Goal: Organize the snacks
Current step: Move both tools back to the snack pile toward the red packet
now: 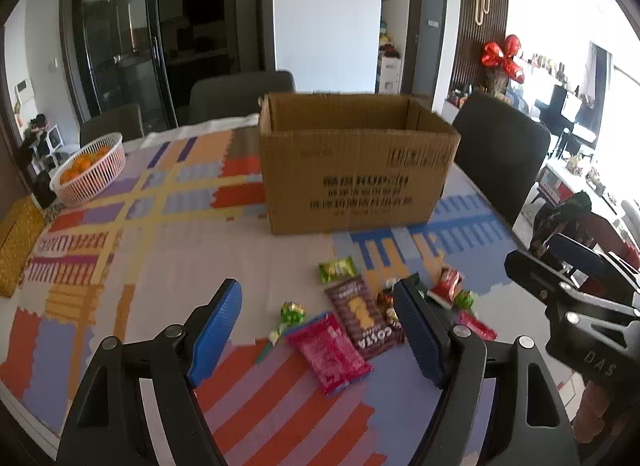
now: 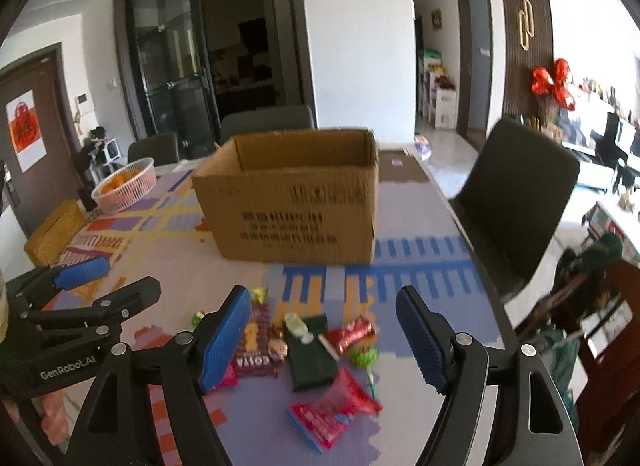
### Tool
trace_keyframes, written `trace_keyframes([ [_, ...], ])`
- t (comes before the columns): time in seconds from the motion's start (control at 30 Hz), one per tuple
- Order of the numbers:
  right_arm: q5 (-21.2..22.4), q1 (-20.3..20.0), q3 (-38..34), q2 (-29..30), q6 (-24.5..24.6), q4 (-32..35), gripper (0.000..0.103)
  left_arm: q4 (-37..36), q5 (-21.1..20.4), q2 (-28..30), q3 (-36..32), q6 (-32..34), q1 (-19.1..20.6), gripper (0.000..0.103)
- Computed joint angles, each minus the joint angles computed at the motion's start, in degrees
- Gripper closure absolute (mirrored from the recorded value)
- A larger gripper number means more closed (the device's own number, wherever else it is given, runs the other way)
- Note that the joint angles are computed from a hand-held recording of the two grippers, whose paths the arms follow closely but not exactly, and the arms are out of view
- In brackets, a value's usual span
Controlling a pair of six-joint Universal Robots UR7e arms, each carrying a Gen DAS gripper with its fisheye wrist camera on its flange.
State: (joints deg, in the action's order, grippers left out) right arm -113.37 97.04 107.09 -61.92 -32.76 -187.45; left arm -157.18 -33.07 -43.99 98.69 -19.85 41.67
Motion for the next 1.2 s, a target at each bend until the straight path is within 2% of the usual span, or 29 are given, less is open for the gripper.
trace_keyframes([
  [0.27, -3.50, -1.33, 0.76, 0.47, 3.07, 2.68, 0.027, 4.37, -1.93, 0.51, 1.03, -4.47, 1.75, 0.025],
  [0.67, -7.09, -3.08, 0.39, 1.51, 10.08, 11.16, 0.027, 8.70, -5.43, 1.27, 1.20, -10.12, 4.25, 0.025],
  [0.9, -8.11, -4.27, -0.88, 1.94, 15.83, 17.92, 0.027, 9.55, -6.22, 2.52, -0.19, -10.60, 5.55, 0.025],
  [1.2, -8.59, -4.79, -1.93, 3.12, 17.41, 20.29, 0.027, 10.46, -7.31, 4.51, -2.59, -10.88, 7.29, 0.025],
])
